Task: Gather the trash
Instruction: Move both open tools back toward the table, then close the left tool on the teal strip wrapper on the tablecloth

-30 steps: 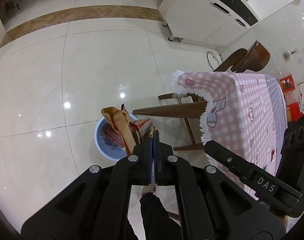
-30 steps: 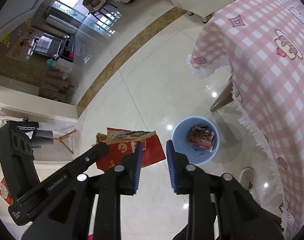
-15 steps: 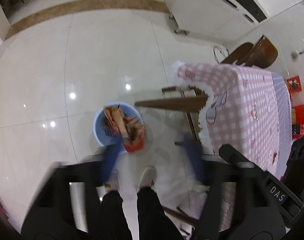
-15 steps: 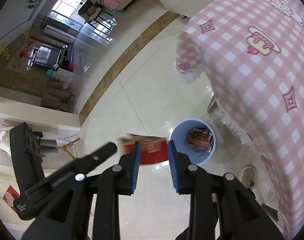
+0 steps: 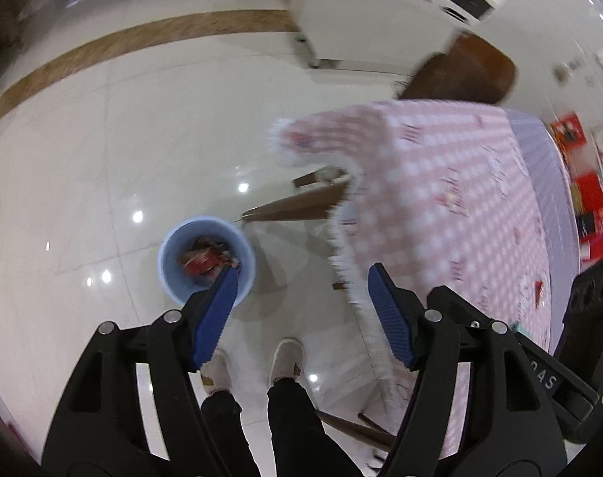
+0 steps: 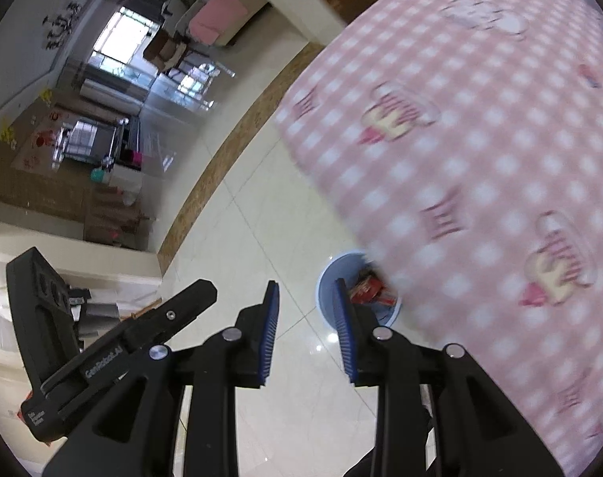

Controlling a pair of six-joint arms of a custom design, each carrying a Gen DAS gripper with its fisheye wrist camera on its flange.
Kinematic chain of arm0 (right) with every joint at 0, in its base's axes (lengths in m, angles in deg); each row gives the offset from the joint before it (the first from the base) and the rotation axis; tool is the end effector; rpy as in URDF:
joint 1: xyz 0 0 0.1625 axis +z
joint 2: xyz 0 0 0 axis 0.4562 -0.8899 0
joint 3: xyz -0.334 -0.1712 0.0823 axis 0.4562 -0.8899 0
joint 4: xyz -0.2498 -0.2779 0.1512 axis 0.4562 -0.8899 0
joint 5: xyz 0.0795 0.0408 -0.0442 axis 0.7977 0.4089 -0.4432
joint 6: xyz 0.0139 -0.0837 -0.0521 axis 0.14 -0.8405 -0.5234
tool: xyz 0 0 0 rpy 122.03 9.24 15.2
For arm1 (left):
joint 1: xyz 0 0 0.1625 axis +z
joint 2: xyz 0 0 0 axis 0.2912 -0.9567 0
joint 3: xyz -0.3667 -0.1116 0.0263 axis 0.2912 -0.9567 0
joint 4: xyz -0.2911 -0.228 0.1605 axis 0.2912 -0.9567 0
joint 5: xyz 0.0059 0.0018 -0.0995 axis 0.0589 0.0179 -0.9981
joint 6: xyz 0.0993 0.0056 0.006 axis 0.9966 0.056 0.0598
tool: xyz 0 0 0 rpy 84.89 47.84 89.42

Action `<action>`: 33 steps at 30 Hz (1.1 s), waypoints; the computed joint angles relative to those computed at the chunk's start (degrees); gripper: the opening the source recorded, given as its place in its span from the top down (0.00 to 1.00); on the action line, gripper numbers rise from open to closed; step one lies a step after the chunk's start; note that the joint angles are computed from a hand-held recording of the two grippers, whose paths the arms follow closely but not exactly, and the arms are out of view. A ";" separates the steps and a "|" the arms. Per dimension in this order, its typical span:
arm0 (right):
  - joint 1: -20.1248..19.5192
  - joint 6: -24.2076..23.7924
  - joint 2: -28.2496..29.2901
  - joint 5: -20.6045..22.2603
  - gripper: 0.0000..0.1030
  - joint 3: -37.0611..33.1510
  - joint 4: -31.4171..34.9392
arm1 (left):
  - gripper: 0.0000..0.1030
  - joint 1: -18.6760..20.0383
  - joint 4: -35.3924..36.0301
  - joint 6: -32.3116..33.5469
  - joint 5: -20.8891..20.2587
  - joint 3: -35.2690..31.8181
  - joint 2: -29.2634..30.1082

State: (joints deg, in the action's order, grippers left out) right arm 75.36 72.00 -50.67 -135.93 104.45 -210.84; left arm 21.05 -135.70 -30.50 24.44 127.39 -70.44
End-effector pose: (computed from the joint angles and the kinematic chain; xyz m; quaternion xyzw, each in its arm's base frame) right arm 0.2445 -0.5682 0.2208 0.0844 -0.9920 0.0406 0.0844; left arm -0.2762 -0.4628 0.2297 -0.1801 0.9208 -0.2450 0.2443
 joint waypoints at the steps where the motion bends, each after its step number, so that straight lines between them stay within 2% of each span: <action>1: -0.52 -0.70 -1.07 -0.59 0.73 -0.05 -0.25 | 0.35 -0.22 -1.98 2.89 -0.27 -1.57 2.35; 5: -2.30 -3.76 -4.77 -3.66 0.73 -0.23 -1.71 | 0.35 -0.73 -8.69 12.24 -2.29 -6.69 9.73; 9: -4.69 -7.95 -9.29 -8.04 0.73 -0.11 -4.47 | 0.35 -0.78 -15.78 23.24 -7.51 -14.22 19.58; 12: -6.81 -10.69 -12.30 -11.75 0.72 0.38 -7.20 | 0.35 -0.81 -18.29 28.46 -12.27 -20.02 26.63; 16: -10.24 -12.70 -16.16 -15.67 0.70 0.77 -9.55 | 0.35 -0.89 -18.81 32.89 -17.40 -26.99 34.40; 21: -14.23 -12.43 -19.10 -16.60 0.70 1.58 -9.61 | 0.35 -0.84 -17.14 34.88 -21.33 -32.97 41.07; 26: -16.32 -11.68 -20.32 -15.79 0.70 2.03 -9.09 | 0.52 -0.36 -16.00 34.88 -23.55 -35.75 44.12; 31: -17.65 -12.41 -19.94 -14.80 0.70 0.90 -8.24 | 0.66 0.02 -15.21 33.98 -23.32 -37.91 45.95; 32: -17.81 -12.54 -19.84 -14.63 0.70 0.67 -8.08 | 0.70 0.13 -14.66 33.77 -23.22 -38.42 46.17; 33: -17.70 -12.41 -19.77 -14.65 0.70 0.49 -7.84 | 0.81 0.22 -14.34 33.92 -23.06 -38.86 46.40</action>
State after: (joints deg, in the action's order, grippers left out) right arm 57.66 59.60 -70.44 -150.58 104.94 -218.68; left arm 21.27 -150.04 3.43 1.38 88.53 -24.04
